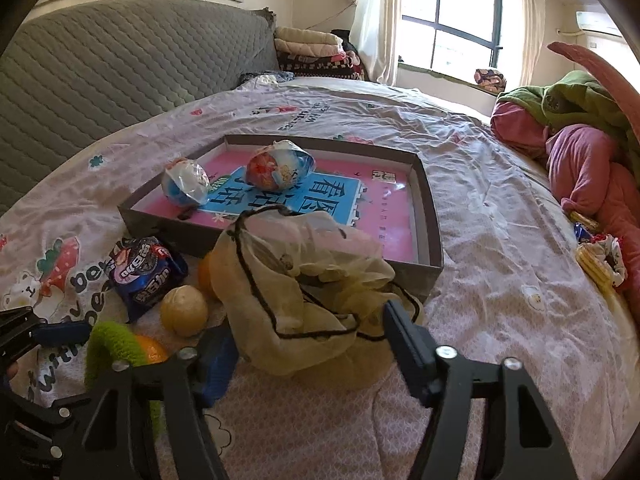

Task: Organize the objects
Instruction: 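Close right tool on cream mesh bag while left tool grasps green ring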

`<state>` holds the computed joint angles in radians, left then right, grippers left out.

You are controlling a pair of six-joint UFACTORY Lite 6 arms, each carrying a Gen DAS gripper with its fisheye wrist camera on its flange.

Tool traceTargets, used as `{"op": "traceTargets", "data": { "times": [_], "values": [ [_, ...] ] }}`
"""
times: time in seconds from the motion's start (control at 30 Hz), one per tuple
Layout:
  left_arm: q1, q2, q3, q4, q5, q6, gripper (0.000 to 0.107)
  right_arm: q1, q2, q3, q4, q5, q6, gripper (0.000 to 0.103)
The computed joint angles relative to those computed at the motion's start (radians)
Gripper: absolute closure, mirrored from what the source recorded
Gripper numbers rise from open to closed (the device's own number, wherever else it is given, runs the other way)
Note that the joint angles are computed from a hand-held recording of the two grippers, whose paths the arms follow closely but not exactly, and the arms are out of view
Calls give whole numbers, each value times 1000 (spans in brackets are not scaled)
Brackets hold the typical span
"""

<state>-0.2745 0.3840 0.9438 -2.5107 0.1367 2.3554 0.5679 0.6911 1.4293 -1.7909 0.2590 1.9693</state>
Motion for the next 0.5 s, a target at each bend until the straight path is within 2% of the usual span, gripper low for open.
{"op": "traceTargets", "data": {
  "times": [0.07,0.13,0.33,0.5],
  "values": [
    [-1,2,0,-9,7,12,33,-2,8,9,22,-7,-26,48],
    [3,1,-4,27,20,-19,40,-7,13,13,50,-14,-53,53],
    [-2,-2,-6,87,35,-70,47,-24,11,7,21,-53,-15,64],
    [22,2,-3,310,83,-296,58,-33,-6,-17,-124,-78,134,76]
  ]
}}
